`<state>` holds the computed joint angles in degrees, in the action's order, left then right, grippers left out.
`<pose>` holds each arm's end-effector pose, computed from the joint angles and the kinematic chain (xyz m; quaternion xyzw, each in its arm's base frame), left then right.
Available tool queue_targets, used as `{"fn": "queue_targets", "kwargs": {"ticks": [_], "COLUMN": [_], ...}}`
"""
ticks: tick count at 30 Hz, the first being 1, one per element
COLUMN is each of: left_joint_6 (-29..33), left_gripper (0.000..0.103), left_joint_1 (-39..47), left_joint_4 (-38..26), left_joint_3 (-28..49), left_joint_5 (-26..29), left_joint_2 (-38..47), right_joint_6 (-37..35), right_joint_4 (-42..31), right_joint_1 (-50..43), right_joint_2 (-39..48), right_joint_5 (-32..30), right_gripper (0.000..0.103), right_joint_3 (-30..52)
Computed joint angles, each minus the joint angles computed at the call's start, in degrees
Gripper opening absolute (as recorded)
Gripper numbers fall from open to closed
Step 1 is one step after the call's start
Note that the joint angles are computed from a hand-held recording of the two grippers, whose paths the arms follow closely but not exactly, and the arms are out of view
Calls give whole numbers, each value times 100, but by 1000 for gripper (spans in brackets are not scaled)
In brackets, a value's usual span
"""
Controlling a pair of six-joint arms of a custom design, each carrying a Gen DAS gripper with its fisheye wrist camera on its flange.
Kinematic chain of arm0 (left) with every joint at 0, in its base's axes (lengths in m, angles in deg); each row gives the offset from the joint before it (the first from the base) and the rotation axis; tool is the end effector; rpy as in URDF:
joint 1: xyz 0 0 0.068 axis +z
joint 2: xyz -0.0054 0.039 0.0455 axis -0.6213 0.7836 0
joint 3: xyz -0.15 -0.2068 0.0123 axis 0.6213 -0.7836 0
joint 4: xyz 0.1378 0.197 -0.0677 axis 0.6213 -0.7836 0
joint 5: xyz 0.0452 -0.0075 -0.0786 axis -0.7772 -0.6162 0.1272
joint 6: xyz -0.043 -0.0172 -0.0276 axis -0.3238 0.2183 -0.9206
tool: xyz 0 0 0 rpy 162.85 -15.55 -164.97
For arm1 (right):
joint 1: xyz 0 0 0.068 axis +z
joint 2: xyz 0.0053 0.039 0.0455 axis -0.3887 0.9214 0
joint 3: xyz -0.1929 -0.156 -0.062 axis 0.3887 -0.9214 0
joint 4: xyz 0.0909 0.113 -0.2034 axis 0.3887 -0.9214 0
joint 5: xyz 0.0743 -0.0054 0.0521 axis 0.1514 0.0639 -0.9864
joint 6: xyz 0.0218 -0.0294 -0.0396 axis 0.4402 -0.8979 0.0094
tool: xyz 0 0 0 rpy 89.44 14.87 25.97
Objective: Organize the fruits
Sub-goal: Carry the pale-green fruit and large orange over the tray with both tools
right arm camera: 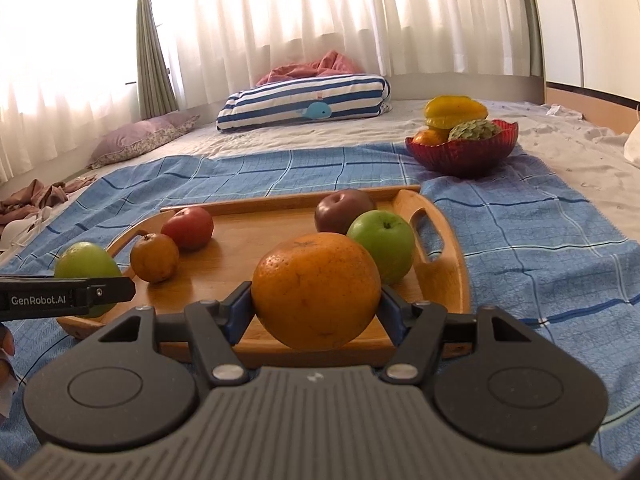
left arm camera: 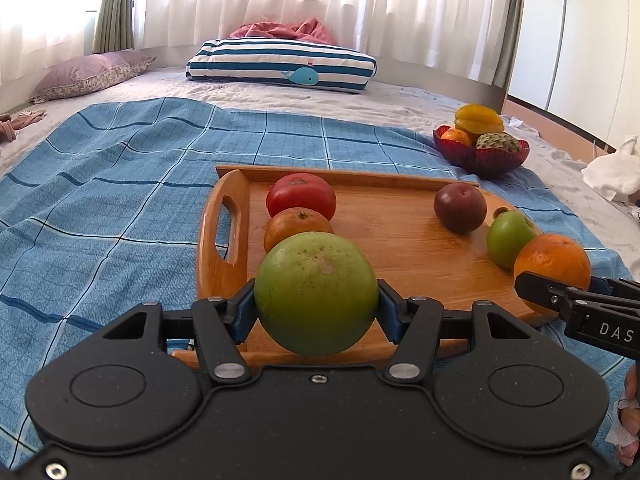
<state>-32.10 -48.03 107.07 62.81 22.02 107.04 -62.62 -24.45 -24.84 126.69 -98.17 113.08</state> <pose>0.3076 -0.0524 0.0739 0.0149 0.8848 -0.0717 0.4603 0.2847 -0.0027 0.0618 -0.0133 0.8570 0.0907 0.5072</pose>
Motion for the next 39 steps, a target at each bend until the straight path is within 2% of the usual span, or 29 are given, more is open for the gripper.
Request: {"fn": "queue_targets", "kwargs": {"ticks": [21, 39], "left_joint_6": [-17, -54], "left_gripper": [57, 57], "left_joint_1": [72, 125], "left_joint_4": [-223, -321], "left_joint_3": [536, 878], "left_joint_5": [11, -75], "left_joint_2": [418, 769], "right_joint_6": [-22, 187], "right_joint_4": [-474, -216], "right_joint_1": [137, -247], "right_joint_2": [343, 590], "right_joint_5": [86, 166], "right_gripper": [68, 68], "right_joint_3": [710, 697]}}
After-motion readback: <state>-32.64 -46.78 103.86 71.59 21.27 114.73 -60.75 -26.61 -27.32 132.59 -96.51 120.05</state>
